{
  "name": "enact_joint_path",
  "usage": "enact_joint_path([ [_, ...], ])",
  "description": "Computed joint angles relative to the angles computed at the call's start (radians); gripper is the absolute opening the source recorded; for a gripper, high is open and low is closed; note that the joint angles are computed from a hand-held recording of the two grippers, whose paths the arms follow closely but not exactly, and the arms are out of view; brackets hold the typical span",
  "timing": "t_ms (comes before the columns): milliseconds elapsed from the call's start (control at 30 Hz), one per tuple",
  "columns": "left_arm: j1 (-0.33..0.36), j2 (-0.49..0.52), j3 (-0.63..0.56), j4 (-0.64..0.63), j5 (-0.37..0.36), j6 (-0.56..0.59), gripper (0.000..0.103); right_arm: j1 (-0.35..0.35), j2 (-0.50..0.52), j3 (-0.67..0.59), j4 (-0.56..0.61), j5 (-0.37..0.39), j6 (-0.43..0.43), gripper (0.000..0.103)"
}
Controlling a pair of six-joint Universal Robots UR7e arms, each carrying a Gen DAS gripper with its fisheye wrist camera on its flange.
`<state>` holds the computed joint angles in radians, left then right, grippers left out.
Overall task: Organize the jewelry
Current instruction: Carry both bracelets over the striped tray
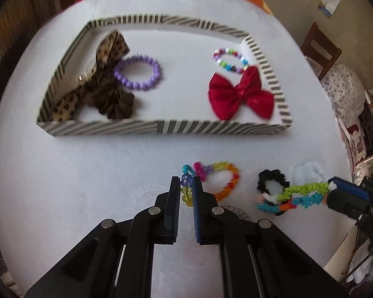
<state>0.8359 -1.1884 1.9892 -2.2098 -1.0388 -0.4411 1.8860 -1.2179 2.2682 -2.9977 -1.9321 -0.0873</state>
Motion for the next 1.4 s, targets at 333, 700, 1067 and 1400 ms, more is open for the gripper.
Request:
enact_joint_path([
  [333, -0.052, -0.032, -0.068, 0.029, 0.049, 0.027, 0.002, 0.043, -0.039, -0.064, 0.015, -0.019, -0.028, 0.013],
  [700, -0.061, 0.021, -0.169, 0.035, 0.163, 0.067, 0.002, 0.045, 0.003, -0.181, 0.042, -0.062, -0.081, 0.013],
  [1067, -0.026, 0.102, -0.274, 0.037, 0.214, 0.113, 0.002, 0.027, 0.087, -0.294, 0.087, -0.07, -0.112, 0.013],
  [1400, 0.012, 0.177, -0.371, 0.057, 0.237, 0.153, 0.002, 0.008, 0.164, -0.39, 0.134, -0.055, -0.127, 0.013],
])
